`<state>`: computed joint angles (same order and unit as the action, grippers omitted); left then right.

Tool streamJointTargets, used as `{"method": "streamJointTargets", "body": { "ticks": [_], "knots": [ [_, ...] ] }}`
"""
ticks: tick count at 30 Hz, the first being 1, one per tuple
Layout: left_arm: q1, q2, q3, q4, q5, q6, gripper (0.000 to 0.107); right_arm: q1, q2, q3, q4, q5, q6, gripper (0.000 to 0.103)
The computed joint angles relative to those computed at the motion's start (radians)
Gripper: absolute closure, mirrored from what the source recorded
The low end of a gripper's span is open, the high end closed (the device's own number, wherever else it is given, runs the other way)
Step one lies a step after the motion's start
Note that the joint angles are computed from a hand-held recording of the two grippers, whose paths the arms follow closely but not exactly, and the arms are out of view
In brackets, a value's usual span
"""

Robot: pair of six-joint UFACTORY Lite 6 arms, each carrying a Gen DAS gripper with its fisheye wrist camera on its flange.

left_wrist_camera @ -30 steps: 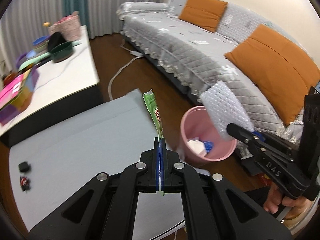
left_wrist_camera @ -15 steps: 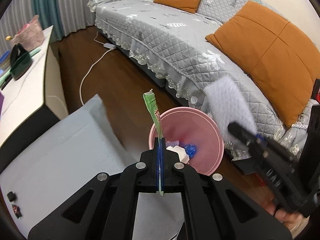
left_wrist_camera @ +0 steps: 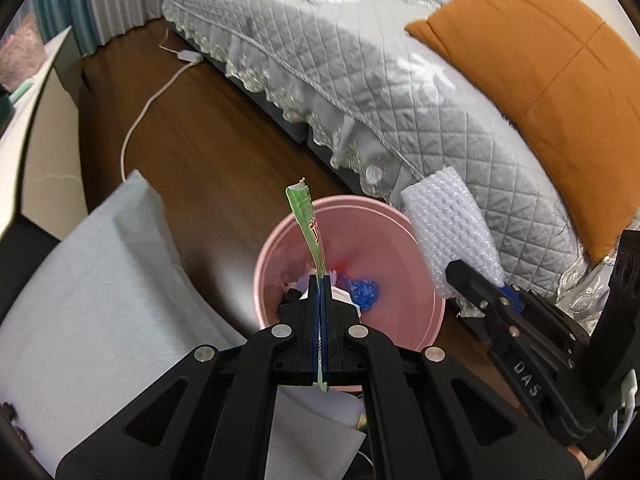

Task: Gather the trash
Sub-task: 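Carry both items over the pink wastebasket and open both tools, then move both tools back over the table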

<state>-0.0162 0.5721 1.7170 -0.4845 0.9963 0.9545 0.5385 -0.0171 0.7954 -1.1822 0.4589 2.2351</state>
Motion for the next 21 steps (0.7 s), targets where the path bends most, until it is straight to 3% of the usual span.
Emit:
{"method": "streamJointTargets", "body": {
  "ticks": [8,13,14,15,16,17,18,21],
  "knots": [
    [-0.068,0.046,0.011,0.041,-0.023,-0.063,0.107,-0.038,0.070,0.020,0.066,-0.033,-0.050,0.092],
    [-0.080,0.062,0.019,0.053,-0.041,-0.077,0.105,-0.055,0.081,0.015,0.100,-0.026,-0.062,0.084],
    [-0.081,0.074,0.031,0.059,-0.031,-0.083,0.088,-0.060,0.082,0.013,0.114,-0.029,-0.066,0.075],
    [-0.085,0.088,0.047,0.077,-0.016,-0.100,0.048,-0.062,0.079,0.006,0.109,-0.026,-0.046,0.061],
    [-0.088,0.090,0.044,0.103,-0.034,-0.128,0.037,-0.059,0.080,0.008,0.143,0.006,-0.051,0.056],
    [-0.080,0.082,0.025,0.103,-0.074,-0.141,0.028,-0.064,0.075,-0.002,0.145,0.018,-0.023,0.039],
    [-0.067,0.084,0.023,0.081,-0.080,-0.129,0.027,-0.080,0.047,-0.035,0.115,0.001,0.046,0.028],
    [-0.044,0.140,0.094,0.082,-0.028,-0.165,0.027,-0.091,0.030,-0.067,0.051,-0.020,0.140,0.020]
  ]
}}
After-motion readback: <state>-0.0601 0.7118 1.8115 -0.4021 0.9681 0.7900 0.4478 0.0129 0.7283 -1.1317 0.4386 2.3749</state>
